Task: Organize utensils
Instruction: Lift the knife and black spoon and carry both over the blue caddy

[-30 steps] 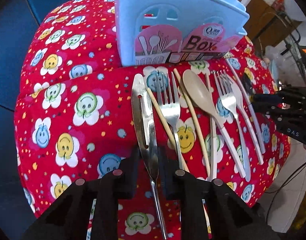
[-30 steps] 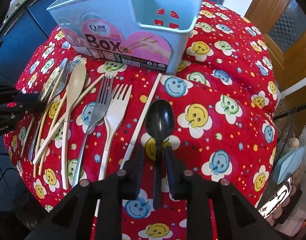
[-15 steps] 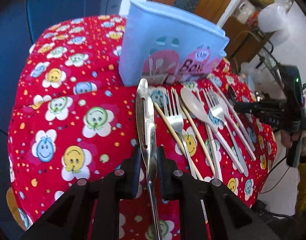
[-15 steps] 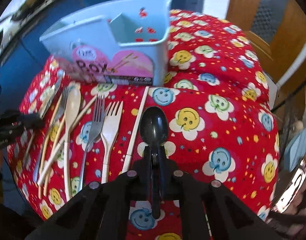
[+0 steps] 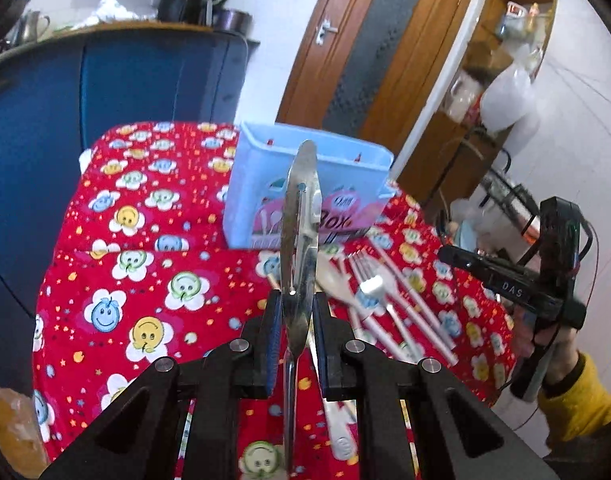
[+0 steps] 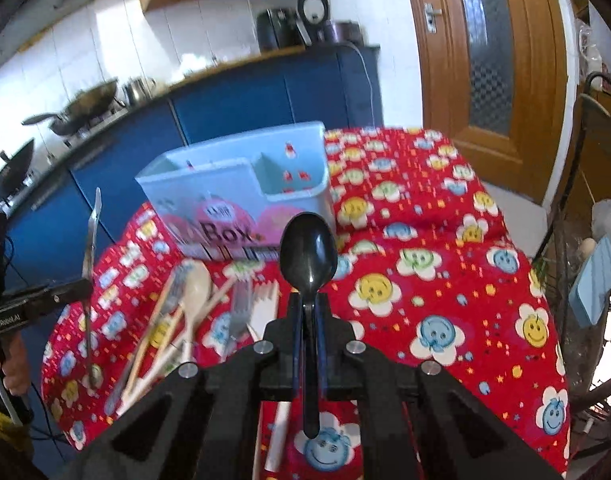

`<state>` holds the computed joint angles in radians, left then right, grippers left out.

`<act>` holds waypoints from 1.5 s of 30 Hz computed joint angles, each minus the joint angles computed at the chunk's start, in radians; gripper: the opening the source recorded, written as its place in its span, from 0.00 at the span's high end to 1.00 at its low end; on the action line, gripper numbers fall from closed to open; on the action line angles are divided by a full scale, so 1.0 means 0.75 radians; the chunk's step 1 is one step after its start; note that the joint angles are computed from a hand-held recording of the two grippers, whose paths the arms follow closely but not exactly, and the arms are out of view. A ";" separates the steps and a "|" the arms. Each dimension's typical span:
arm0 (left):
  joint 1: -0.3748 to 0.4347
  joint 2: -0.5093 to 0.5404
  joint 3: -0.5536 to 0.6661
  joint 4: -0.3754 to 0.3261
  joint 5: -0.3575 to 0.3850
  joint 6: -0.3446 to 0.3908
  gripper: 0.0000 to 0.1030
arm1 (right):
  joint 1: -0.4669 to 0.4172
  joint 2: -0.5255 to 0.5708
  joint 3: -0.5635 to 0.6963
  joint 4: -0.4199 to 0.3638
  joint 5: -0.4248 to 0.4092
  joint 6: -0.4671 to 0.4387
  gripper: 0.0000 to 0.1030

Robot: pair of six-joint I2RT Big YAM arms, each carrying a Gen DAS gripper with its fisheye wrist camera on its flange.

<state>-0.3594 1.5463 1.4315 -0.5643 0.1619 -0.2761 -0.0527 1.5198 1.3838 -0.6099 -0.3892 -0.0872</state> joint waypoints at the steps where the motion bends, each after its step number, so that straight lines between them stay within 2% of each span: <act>1: -0.006 -0.005 -0.001 0.011 -0.015 -0.008 0.86 | -0.002 -0.012 -0.008 0.011 -0.016 0.005 0.92; 8: -0.035 -0.022 0.006 0.120 -0.082 -0.065 0.88 | -0.021 -0.041 -0.024 0.093 -0.108 0.017 0.92; 9: -0.040 -0.020 0.013 0.131 -0.094 -0.064 0.94 | -0.024 -0.041 -0.022 0.104 -0.115 0.023 0.92; 12: -0.050 -0.009 0.036 0.152 -0.121 -0.054 0.97 | -0.036 -0.041 -0.018 0.132 -0.136 0.040 0.92; 19: -0.058 0.032 0.117 0.149 -0.135 -0.085 0.97 | -0.044 -0.024 0.016 0.165 -0.159 0.062 0.92; 27: -0.056 0.048 0.226 0.171 -0.200 -0.056 0.98 | -0.041 0.012 0.072 0.211 -0.196 0.104 0.92; 32: -0.046 0.107 0.375 0.164 -0.265 -0.036 0.98 | -0.034 0.040 0.117 0.227 -0.215 0.116 0.92; 37: -0.044 0.195 0.511 0.197 -0.356 0.017 0.98 | -0.026 0.086 0.179 0.247 -0.226 0.147 0.92; 41: -0.035 0.273 0.580 0.217 -0.395 0.019 0.98 | -0.014 0.132 0.242 0.259 -0.223 0.162 0.92; 45: -0.029 0.331 0.596 0.259 -0.431 0.010 0.98 | -0.002 0.190 0.297 0.320 -0.240 0.216 0.92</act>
<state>-0.3810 1.7944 1.8782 -0.3698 -0.1615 -0.2682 -0.0540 1.6622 1.6068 -0.3700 -0.5692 0.0747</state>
